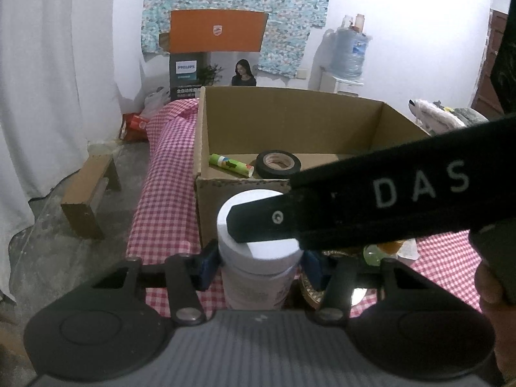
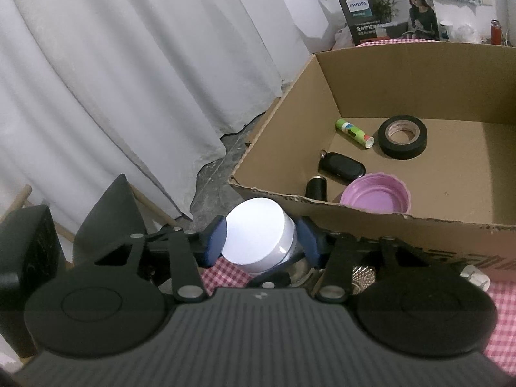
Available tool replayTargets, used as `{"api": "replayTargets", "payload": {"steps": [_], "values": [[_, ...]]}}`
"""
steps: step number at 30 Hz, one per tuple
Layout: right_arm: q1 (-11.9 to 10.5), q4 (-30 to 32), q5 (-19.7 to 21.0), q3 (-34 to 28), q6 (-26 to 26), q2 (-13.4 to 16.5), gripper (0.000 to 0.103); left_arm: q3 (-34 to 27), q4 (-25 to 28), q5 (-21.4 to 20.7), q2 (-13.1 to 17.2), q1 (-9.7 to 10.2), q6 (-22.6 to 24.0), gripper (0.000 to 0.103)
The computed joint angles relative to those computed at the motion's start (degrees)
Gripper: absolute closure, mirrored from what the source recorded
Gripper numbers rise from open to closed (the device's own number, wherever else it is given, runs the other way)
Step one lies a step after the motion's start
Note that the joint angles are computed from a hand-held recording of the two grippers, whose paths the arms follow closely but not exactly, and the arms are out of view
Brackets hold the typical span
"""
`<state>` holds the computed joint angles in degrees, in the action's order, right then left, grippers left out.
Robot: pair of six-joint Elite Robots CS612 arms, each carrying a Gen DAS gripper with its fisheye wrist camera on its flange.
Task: Organize rigid objects
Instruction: 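Close the right tool around the white plastic jar, then lift the white jar with the right tool over the box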
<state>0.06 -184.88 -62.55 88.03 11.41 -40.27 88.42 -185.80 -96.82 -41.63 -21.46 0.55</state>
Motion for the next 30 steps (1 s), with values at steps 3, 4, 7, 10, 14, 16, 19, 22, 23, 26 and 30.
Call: {"api": "replayTargets", "payload": {"steps": [3, 4, 7, 10, 14, 16, 19, 22, 23, 26, 30], "values": [[-0.04, -0.16, 0.33, 0.0, 0.15, -0.01, 0.056, 0.1, 0.06, 0.43, -0.2, -0.05, 0.08, 0.049], [-0.06, -0.26, 0.51, 0.06, 0.18, -0.03, 0.056, 0.26, 0.14, 0.59, -0.37, -0.09, -0.07, 0.049], [-0.1, -0.66, 1.03, 0.29, 0.17, -0.12, 0.056, 0.63, 0.06, 0.75, -0.75, -0.09, -0.38, 0.049], [-0.14, -1.37, 1.55, 0.69, 0.23, -0.32, 0.056, 0.98, -0.33, 1.24, -1.12, -0.2, -0.53, 0.049], [-0.11, -2.51, 2.05, 1.46, 0.16, -0.83, 0.056, 2.12, -1.7, 1.95, -1.85, -0.31, -0.48, 0.049], [-0.05, -3.23, 2.21, 1.94, 0.13, -1.15, 0.056, 2.77, -2.47, 2.47, -2.25, -0.42, -0.27, 0.049], [-0.03, -4.71, 2.72, 2.79, 0.26, -1.65, 0.056, 3.72, -3.51, 3.24, -2.97, -0.51, 0.02, 0.049], [0.06, -6.29, 3.25, 3.64, 0.45, -2.17, 0.056, 4.94, -4.96, 4.07, -3.76, -0.69, 0.15, 0.049], [0.1, -6.86, 3.42, 3.98, 0.39, -2.39, 0.056, 5.31, -5.46, 4.37, -4.0, -0.74, 0.21, 0.049], [0.25, -8.61, 3.8, 5.09, 0.3, -3.11, 0.056, 6.39, -7.12, 5.14, -4.68, -0.91, 0.27, 0.049], [0.38, -10.99, 4.17, 6.6, -0.01, -4.18, 0.056, 7.59, -9.23, 6.3, -5.5, -1.28, 0.65, 0.049]]}}
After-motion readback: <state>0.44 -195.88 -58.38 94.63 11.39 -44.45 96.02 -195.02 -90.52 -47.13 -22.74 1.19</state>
